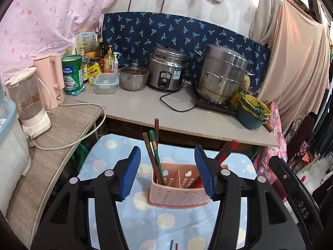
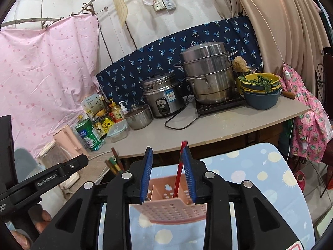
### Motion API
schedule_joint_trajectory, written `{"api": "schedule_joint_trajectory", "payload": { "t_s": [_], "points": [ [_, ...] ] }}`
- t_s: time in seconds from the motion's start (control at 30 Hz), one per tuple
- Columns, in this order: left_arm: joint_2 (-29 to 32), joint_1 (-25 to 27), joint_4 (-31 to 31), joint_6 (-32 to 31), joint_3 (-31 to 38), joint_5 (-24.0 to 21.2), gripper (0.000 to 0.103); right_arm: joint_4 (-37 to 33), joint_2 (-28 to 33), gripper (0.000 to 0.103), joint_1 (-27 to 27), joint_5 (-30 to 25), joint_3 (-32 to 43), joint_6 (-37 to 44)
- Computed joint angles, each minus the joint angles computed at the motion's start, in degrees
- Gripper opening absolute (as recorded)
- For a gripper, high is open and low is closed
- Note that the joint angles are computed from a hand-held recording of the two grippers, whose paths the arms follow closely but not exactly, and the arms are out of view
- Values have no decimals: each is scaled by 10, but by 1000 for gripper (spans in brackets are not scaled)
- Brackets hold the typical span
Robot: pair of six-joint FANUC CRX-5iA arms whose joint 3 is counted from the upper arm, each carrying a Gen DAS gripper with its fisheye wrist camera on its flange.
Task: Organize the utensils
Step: 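Carry both chopsticks into the pink basket and open both tools, then move both open tools back to the last green and red chopsticks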
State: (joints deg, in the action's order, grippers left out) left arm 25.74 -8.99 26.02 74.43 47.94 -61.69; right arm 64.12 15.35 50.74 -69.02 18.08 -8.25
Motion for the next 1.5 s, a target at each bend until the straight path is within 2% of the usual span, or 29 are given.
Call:
{"api": "schedule_joint_trajectory", "payload": {
  "t_s": [0.27,0.33,0.47,0.77,0.93,1.23,1.5],
  "points": [
    [-81,9,-1,-41,-128,17,52,-2,-16,31,50,-35,-34,-24],
    [-102,14,1,-54,-165,21,57,-6,-20,31,65,-46,-44,-30],
    [-142,22,0,-80,-234,28,57,-19,-27,31,94,-64,-66,-48],
    [-212,44,-7,-114,-369,28,57,-84,-24,31,158,-101,-95,-64],
    [-254,48,-25,-137,-436,50,57,-125,-20,31,187,-113,-107,-67],
    [-311,77,-39,-169,-536,41,57,-193,-15,31,224,-102,-128,-89],
    [-332,99,-58,-170,-573,19,57,-233,7,31,243,-86,-119,-77]
  ]
}}
